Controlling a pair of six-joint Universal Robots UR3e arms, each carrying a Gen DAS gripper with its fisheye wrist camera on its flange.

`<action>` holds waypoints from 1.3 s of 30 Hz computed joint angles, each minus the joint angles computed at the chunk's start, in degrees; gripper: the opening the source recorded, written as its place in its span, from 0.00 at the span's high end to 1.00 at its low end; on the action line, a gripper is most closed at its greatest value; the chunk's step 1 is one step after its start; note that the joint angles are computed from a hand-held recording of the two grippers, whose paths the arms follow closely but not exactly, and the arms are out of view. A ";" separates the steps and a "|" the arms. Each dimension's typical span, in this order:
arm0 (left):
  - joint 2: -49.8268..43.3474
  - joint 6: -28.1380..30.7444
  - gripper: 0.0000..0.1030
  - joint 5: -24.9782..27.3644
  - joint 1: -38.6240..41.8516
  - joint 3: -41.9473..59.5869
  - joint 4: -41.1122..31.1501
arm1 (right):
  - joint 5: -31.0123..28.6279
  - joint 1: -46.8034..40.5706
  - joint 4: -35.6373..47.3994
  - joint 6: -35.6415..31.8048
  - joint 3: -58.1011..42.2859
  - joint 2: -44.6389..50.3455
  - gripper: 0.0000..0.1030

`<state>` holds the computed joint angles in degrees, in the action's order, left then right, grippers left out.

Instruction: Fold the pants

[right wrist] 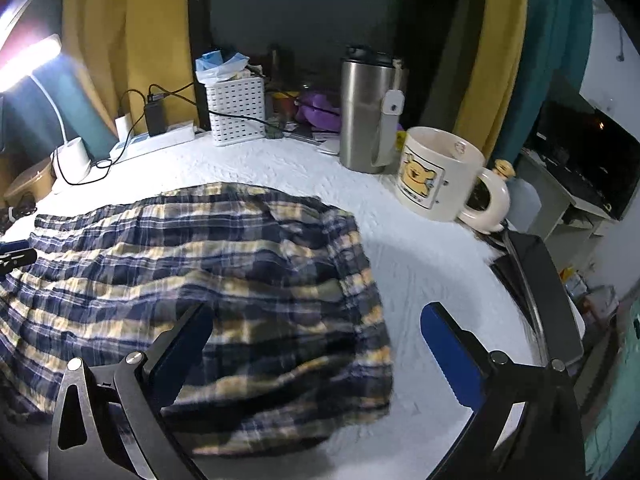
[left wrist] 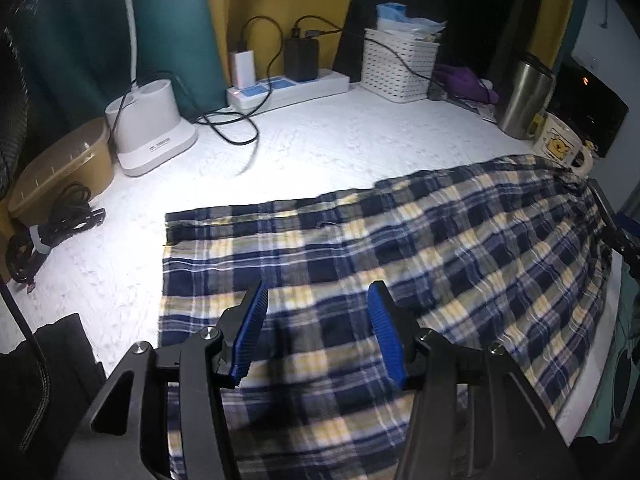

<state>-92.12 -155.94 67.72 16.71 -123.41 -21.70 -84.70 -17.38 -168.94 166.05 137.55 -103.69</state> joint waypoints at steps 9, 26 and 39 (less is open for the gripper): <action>-5.06 -0.48 0.49 1.30 -0.09 6.46 -2.13 | -2.04 4.55 -1.84 2.09 -7.33 11.01 0.00; -13.56 -3.91 0.49 5.05 1.04 17.41 -2.63 | -3.84 3.47 -0.97 1.96 -11.48 18.39 0.00; 3.70 0.08 0.49 -2.53 6.16 0.25 -1.84 | 3.41 -4.80 6.35 -0.78 1.18 -3.05 0.00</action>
